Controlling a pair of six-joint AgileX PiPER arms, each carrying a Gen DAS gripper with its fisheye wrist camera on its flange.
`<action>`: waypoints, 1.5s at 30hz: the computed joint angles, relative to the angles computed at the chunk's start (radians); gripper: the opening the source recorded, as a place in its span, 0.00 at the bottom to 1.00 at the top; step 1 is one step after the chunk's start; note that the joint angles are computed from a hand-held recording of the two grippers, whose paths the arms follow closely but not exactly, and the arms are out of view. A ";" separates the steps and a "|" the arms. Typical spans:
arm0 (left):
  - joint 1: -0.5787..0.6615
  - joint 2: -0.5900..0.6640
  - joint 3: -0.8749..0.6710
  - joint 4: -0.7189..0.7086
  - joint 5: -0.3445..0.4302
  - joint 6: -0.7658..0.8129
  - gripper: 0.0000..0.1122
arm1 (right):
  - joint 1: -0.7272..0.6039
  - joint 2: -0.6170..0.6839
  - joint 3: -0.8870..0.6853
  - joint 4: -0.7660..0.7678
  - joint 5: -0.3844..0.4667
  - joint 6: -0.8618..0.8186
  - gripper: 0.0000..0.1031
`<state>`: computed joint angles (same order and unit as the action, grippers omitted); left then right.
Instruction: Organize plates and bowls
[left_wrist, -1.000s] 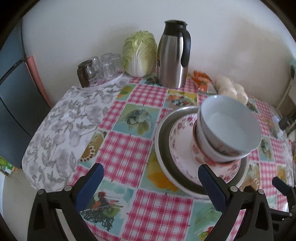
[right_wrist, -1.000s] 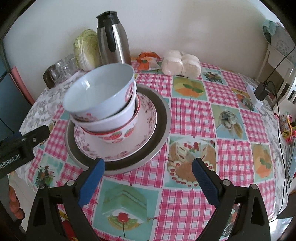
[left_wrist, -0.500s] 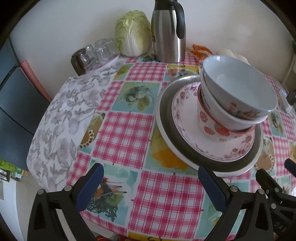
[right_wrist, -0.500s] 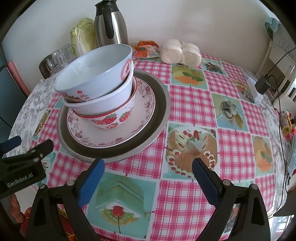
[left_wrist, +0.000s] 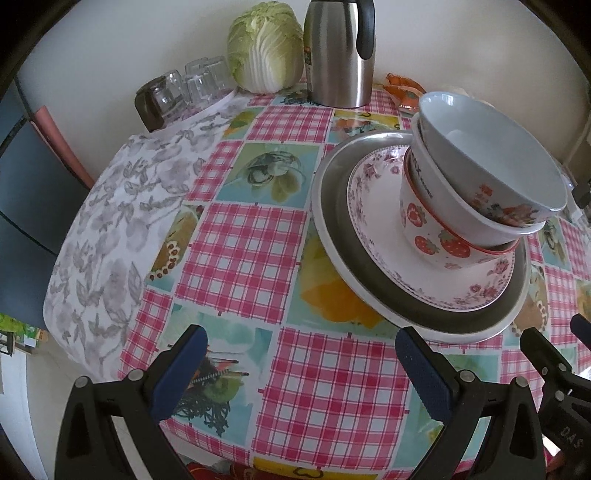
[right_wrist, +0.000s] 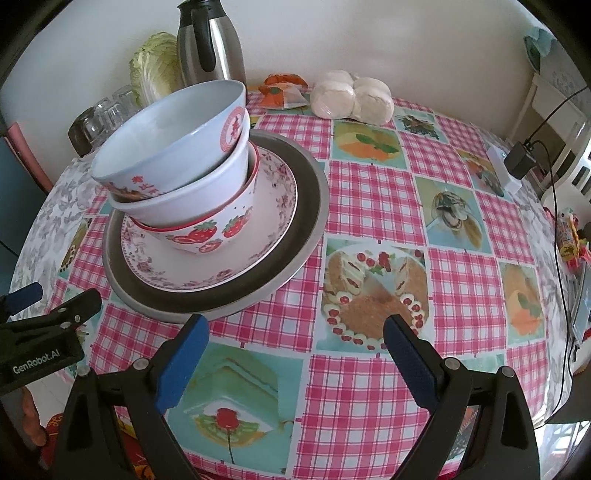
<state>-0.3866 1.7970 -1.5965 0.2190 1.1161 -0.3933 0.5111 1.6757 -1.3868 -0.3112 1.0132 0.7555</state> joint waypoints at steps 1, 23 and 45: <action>0.001 0.001 -0.001 -0.001 0.001 0.000 0.92 | -0.001 0.001 -0.001 0.001 0.001 0.000 0.93; 0.009 0.002 -0.006 -0.026 0.004 0.019 0.92 | -0.002 0.002 -0.002 0.001 0.006 0.003 0.93; 0.023 0.005 -0.009 -0.050 0.002 0.008 0.92 | -0.002 0.004 -0.002 0.003 0.017 0.000 0.93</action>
